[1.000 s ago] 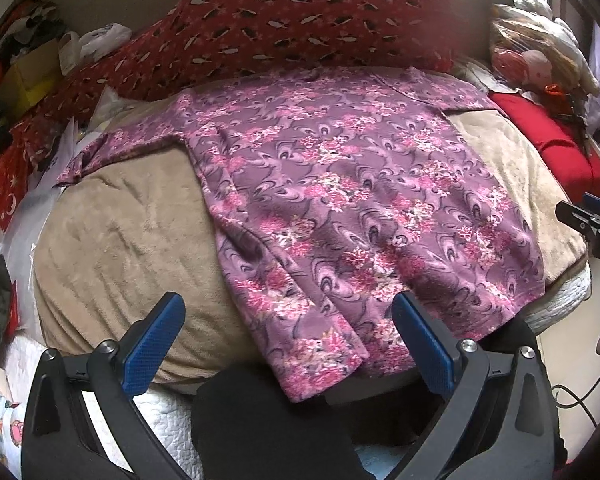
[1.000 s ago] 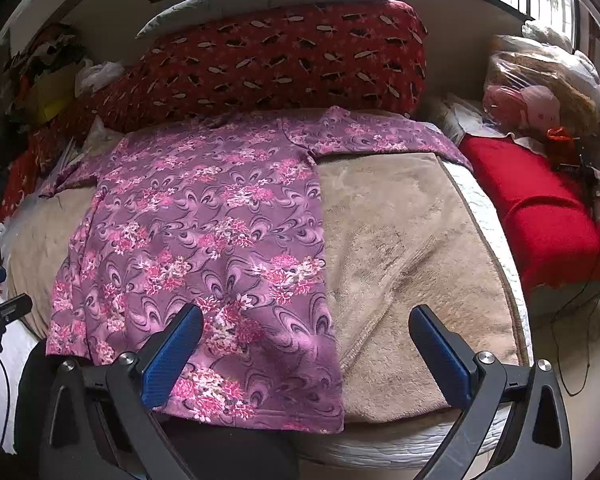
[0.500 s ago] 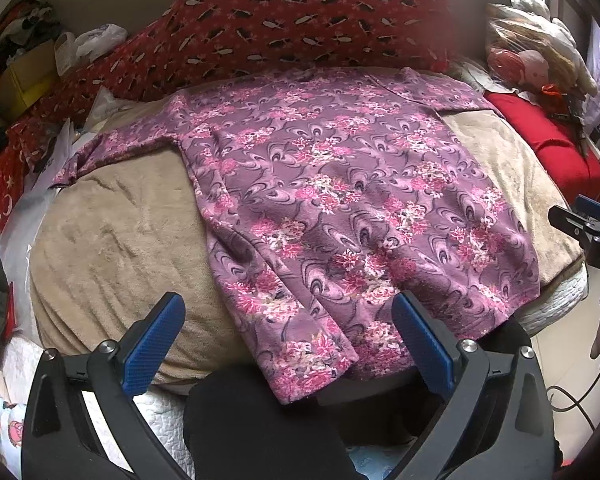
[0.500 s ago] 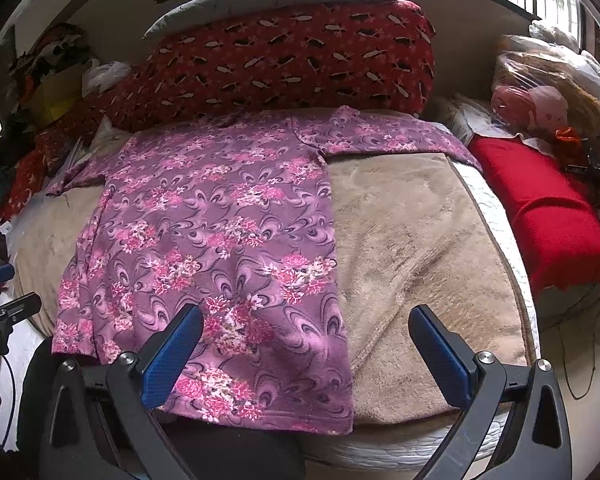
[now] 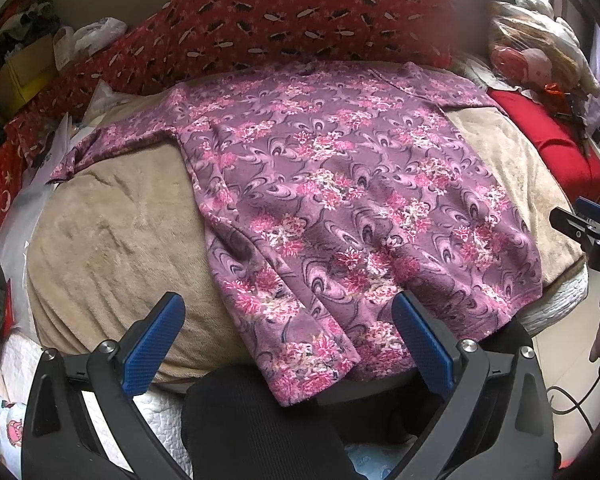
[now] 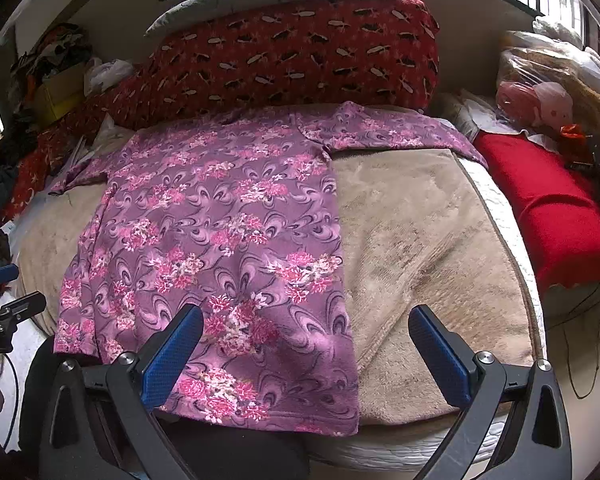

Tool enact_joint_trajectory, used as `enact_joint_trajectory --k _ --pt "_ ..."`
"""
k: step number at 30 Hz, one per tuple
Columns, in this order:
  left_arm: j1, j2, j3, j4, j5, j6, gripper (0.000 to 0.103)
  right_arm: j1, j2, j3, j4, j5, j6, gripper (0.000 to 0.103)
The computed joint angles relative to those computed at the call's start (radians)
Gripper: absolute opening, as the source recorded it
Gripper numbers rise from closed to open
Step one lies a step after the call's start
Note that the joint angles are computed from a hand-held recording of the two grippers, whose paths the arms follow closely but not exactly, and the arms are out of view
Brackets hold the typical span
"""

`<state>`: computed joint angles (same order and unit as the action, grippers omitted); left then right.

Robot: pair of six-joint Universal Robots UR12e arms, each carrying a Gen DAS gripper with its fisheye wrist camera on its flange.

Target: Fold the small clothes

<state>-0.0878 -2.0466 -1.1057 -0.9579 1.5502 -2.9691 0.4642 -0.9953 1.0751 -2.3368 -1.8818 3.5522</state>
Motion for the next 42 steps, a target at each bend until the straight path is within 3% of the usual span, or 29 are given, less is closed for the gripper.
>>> enact_joint_trajectory --k 12,17,22,28,31,32,33,34,35,36,37,40,42 --pt "0.002 -0.01 0.015 -0.024 -0.009 0.0 0.103 -0.003 0.005 -0.005 0.008 0.021 0.009 0.102" --pt "0.025 -0.028 0.051 -0.089 -0.042 -0.049 0.103 -0.009 0.003 0.0 0.025 0.022 0.021 0.102" --pt "0.057 -0.065 0.12 -0.22 -0.057 -0.109 0.103 -0.027 -0.01 0.027 0.076 0.029 0.074 0.102" --pt "0.066 -0.104 0.179 -0.421 -0.171 -0.089 0.103 -0.063 -0.012 0.056 0.167 0.118 0.169 0.102" --pt "0.041 -0.118 0.2 -0.464 -0.142 -0.044 0.103 -0.075 -0.001 0.052 0.209 0.186 0.174 0.101" --pt "0.032 -0.121 0.203 -0.468 -0.112 -0.038 0.093 -0.072 0.002 0.048 0.216 0.177 0.162 0.1" --pt "0.025 -0.126 0.209 -0.472 -0.085 -0.031 0.079 -0.065 0.003 0.047 0.205 0.161 0.132 0.096" --pt "0.023 -0.138 0.231 -0.51 -0.075 -0.016 0.035 -0.062 -0.001 0.054 0.183 0.159 0.108 0.08" --pt "0.024 -0.153 0.262 -0.563 -0.068 -0.016 0.004 -0.06 -0.008 0.063 0.154 0.17 0.072 0.048" --pt "0.028 -0.157 0.271 -0.579 -0.064 -0.034 0.005 -0.063 -0.013 0.072 0.134 0.199 0.044 0.029" --pt "0.038 -0.153 0.268 -0.577 -0.082 -0.053 0.005 -0.064 -0.017 0.074 0.13 0.224 0.028 0.004" --pt "0.084 -0.118 0.24 -0.569 -0.178 -0.109 0.004 -0.068 -0.047 0.115 0.051 0.294 0.014 0.004" --pt "0.126 -0.071 0.192 -0.53 -0.262 -0.148 0.004 -0.074 -0.082 0.167 -0.062 0.348 0.044 0.004"
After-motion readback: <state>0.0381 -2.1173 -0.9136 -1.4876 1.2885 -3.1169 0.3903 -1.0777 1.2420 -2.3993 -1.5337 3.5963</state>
